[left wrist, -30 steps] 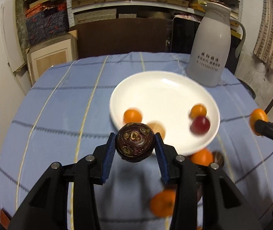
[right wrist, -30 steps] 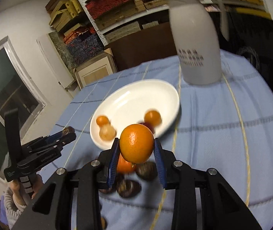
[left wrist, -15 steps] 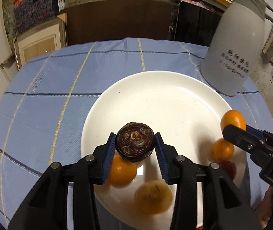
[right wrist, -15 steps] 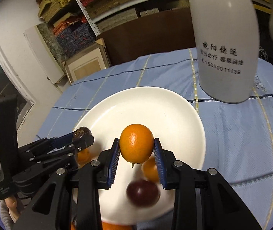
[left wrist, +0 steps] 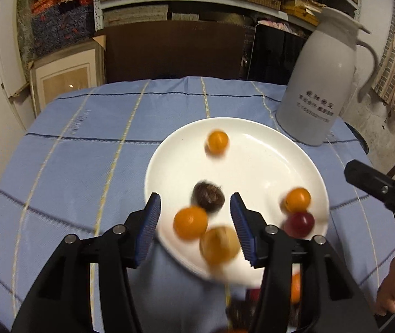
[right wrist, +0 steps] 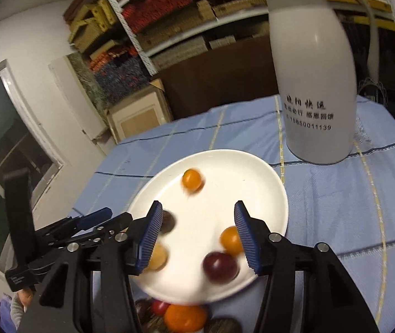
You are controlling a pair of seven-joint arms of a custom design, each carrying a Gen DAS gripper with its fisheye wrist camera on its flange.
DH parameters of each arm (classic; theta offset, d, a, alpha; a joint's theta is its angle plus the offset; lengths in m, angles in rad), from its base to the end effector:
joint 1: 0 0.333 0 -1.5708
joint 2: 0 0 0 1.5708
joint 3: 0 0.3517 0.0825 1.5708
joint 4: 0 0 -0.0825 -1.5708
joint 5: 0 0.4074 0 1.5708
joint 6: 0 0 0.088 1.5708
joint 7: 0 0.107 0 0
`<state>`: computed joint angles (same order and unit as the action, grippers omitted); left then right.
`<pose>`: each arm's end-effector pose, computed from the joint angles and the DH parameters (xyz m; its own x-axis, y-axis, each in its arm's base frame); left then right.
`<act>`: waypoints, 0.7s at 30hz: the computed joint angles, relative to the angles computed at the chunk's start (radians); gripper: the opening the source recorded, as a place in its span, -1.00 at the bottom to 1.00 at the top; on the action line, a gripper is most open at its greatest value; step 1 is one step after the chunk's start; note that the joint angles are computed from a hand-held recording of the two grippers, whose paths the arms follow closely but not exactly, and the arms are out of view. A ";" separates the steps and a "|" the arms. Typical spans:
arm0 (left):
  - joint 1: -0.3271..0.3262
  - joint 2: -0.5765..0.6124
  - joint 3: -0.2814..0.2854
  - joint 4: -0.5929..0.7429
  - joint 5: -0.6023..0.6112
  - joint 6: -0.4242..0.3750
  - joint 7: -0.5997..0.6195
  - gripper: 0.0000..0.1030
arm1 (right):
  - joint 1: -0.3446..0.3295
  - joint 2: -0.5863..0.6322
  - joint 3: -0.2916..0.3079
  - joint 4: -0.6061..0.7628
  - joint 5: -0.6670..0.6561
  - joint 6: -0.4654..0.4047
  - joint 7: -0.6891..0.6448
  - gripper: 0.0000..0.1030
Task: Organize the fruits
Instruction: 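Carry both fruits over the white plate and release them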
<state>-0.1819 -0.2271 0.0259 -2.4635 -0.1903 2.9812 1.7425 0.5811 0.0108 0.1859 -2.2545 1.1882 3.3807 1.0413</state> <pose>0.5050 -0.0655 0.4874 -0.1644 -0.9856 0.0390 -0.7277 0.0945 -0.6793 0.4621 0.3022 0.4649 0.1883 -0.8972 -0.3995 -0.6570 0.1873 -0.7303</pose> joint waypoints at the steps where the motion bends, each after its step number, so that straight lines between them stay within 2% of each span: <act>1: 0.004 -0.027 -0.004 -0.027 0.005 0.009 -0.004 0.07 | 0.011 -0.025 0.011 -0.028 0.004 0.019 -0.002 0.06; 3: -0.005 -0.101 0.004 -0.110 0.014 0.036 -0.007 0.22 | 0.014 -0.059 0.039 -0.084 -0.042 0.059 0.053 0.06; 5: 0.014 -0.170 -0.010 -0.189 0.063 0.054 -0.036 0.24 | 0.013 -0.086 0.078 -0.132 -0.032 0.102 0.060 0.06; 6: 0.023 -0.206 -0.017 -0.232 0.086 0.066 -0.050 0.24 | 0.024 -0.100 0.085 -0.174 -0.071 0.128 0.109 0.06; 8: 0.015 -0.264 -0.004 -0.302 0.110 0.076 -0.067 0.25 | 0.030 -0.115 0.103 -0.227 -0.081 0.166 0.156 0.07; 10: -0.001 -0.308 0.015 -0.356 0.131 0.069 -0.080 0.25 | 0.048 -0.137 0.082 -0.303 -0.180 0.169 0.295 0.07; 14: 0.022 -0.347 -0.008 -0.410 0.207 0.052 -0.121 0.25 | 0.024 -0.153 0.105 -0.362 -0.174 0.157 0.369 0.07; 16: 0.000 -0.359 0.009 -0.424 0.229 0.050 -0.126 0.25 | 0.045 -0.178 0.057 -0.415 -0.304 0.170 0.515 0.07; 21: -0.037 -0.361 0.037 -0.435 0.264 0.057 -0.130 0.25 | 0.009 -0.191 0.070 -0.447 -0.385 0.191 0.616 0.13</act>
<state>-0.2187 -0.5879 0.0627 -2.8984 0.0735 3.0379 1.6129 0.5902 -0.1803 0.2564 -2.7013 0.8034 3.5714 1.6576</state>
